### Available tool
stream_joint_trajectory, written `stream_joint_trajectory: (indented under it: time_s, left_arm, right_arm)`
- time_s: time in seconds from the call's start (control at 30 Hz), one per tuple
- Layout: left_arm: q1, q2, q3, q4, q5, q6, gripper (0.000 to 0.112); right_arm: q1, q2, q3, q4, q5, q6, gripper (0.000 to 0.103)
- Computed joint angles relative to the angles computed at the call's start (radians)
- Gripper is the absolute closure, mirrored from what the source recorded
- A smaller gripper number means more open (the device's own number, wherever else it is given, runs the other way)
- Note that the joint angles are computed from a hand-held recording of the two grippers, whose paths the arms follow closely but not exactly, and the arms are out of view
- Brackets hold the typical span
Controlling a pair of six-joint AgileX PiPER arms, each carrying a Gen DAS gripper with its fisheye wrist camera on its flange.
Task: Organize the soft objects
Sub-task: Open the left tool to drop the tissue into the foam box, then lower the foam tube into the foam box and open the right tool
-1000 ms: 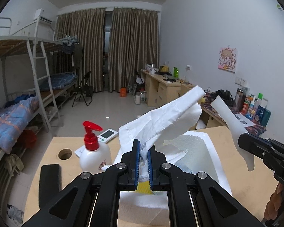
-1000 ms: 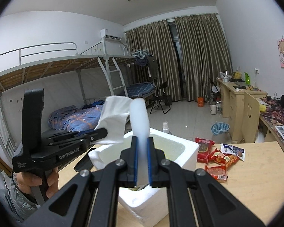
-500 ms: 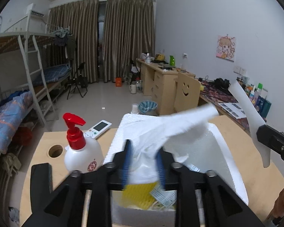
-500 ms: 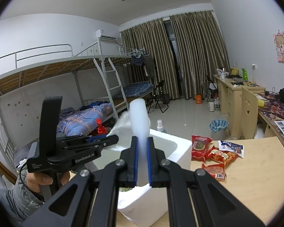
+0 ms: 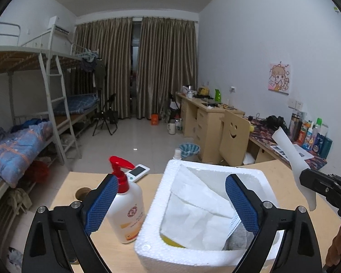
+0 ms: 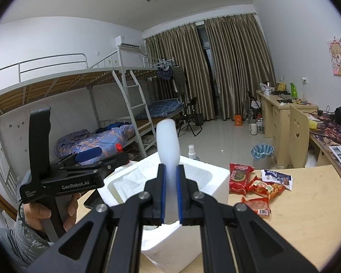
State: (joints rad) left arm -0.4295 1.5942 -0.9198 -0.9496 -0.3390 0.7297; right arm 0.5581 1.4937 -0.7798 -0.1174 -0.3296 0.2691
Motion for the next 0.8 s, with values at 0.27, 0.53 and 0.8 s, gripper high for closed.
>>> stream_joint_trajectory:
  time_s: [0.27,0.53,0.8]
  left_arm:
    - [-0.013,-0.057,0.068,-0.049,-0.101,0.055,0.016]
    - [0.043,-0.086,0.11,0.0,-0.099,0.003,0.016]
    - [0.088,-0.11,0.141,0.06,-0.094,-0.05,0.016]
  right_arm:
    - [0.018,0.037,-0.044,-0.011,0.027,0.01,0.093]
    - [0.063,0.082,-0.102,0.095,0.067,-0.088,0.093]
    - [0.106,0.141,-0.181,0.317,0.116,-0.307,0.092]
